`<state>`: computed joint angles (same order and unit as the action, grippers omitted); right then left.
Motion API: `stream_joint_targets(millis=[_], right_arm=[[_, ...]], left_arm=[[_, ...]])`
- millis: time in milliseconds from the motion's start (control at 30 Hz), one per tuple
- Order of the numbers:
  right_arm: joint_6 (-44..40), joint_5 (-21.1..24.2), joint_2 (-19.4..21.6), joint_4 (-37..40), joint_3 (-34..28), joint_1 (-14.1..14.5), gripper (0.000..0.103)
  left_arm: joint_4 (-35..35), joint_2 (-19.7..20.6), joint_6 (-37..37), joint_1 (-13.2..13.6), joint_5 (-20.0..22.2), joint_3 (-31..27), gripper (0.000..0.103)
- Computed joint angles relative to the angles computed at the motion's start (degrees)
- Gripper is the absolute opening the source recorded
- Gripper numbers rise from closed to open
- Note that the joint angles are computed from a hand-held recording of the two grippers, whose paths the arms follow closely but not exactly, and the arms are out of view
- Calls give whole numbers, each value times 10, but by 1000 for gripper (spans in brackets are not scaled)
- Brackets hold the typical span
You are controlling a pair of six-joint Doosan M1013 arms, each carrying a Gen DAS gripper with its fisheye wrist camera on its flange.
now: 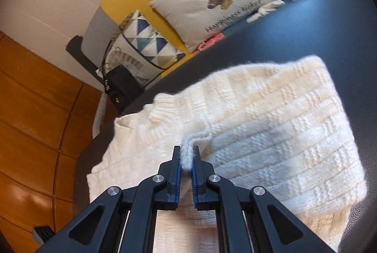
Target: Fold clothes
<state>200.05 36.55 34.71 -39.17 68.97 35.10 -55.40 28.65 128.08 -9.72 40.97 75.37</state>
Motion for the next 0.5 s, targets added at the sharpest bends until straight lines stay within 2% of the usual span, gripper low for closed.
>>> stream_joint_targets(millis=[67, 133, 200, 267, 300, 367, 433, 467, 500], right_arm=[[15, 6, 0, -40, -5, 5, 6], [3, 45, 3, -61, -19, 12, 6], [-39, 83, 11, -24, -33, 13, 6], [-85, 114, 22, 33, -44, 9, 7], [-100, 123, 25, 54, -46, 8, 9], [-76, 86, 18, 47, -18, 6, 10], [-45, 72, 9, 23, 0, 8, 12], [-30, 73, 5, 12, 6, 9, 14], [-17, 104, 6, 2, -1, 14, 16]], left_arm=[[44, 13, -37, -15, -25, -22, 61], [102, 29, -85, -30, -49, -42, 61], [188, 46, -158, -43, -57, -64, 61], [298, 67, -248, -52, -34, -90, 61], [313, 70, -256, -53, -31, -90, 60], [302, 67, -240, -51, -41, -81, 61], [303, 65, -238, -52, -43, -77, 61], [301, 65, -237, -52, -43, -77, 61], [299, 63, -235, -51, -44, -75, 61]])
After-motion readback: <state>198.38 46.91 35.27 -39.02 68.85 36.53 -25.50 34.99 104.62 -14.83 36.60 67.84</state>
